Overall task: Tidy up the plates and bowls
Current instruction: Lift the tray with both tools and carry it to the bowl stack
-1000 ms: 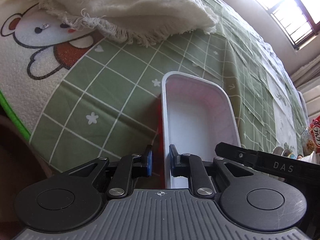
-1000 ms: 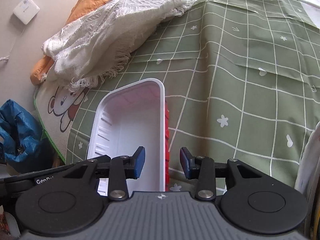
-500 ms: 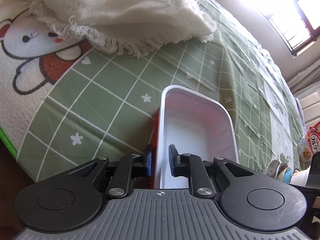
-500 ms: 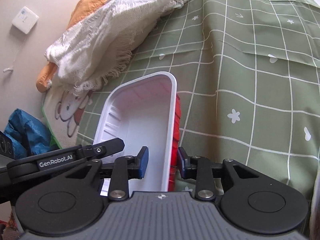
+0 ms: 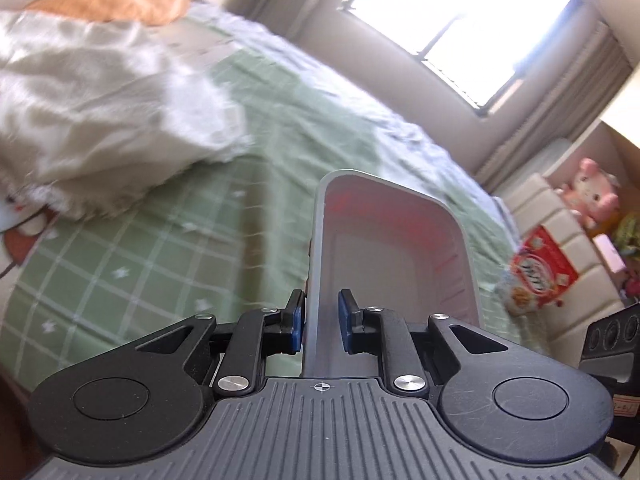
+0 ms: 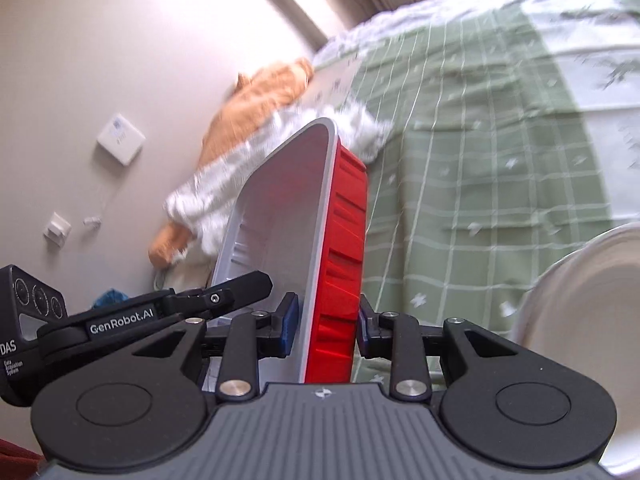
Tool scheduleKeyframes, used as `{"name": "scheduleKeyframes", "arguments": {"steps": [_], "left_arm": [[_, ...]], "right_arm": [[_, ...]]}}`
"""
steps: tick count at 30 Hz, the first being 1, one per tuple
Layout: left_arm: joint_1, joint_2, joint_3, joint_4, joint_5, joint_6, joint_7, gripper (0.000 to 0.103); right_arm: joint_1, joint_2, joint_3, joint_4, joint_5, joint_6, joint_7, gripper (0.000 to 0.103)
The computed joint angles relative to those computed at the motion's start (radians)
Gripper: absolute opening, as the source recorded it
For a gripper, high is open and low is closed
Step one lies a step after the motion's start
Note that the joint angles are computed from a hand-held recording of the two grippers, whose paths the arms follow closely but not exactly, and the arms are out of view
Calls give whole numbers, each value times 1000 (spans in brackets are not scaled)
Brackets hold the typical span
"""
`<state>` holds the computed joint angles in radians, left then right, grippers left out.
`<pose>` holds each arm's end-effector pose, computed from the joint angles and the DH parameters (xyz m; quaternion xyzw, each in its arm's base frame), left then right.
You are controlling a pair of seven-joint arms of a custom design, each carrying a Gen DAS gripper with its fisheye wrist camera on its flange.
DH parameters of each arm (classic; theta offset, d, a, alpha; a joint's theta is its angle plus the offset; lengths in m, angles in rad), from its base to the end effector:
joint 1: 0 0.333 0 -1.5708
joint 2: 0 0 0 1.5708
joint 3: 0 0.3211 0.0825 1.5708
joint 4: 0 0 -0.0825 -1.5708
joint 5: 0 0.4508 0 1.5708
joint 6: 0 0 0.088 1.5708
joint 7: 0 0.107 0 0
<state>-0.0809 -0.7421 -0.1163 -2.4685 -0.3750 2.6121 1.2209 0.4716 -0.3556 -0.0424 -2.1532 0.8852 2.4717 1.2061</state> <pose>0.4325 -0.0887 0.6342 -0.7439 0.5033 -0.4256 0.1102 0.5100 0.2283 0.6120 -0.7000 0.5350 0.0661 0.4685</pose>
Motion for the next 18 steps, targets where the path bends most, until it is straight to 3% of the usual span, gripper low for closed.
{"name": "scheduleKeyframes", "arguments": {"steps": [9, 14, 18], "left_arm": [[-141, 201, -52, 201, -34, -3, 82, 20], [-148, 281, -66, 248, -28, -67, 81, 20], [-145, 320, -57, 251, -43, -116, 76, 19]], "right_arm": [[-100, -151, -109, -97, -107, -73, 49, 29], [-113, -127, -146, -133, -73, -103, 47, 30], [-144, -57, -126, -124, -78, -127, 82, 30]]}}
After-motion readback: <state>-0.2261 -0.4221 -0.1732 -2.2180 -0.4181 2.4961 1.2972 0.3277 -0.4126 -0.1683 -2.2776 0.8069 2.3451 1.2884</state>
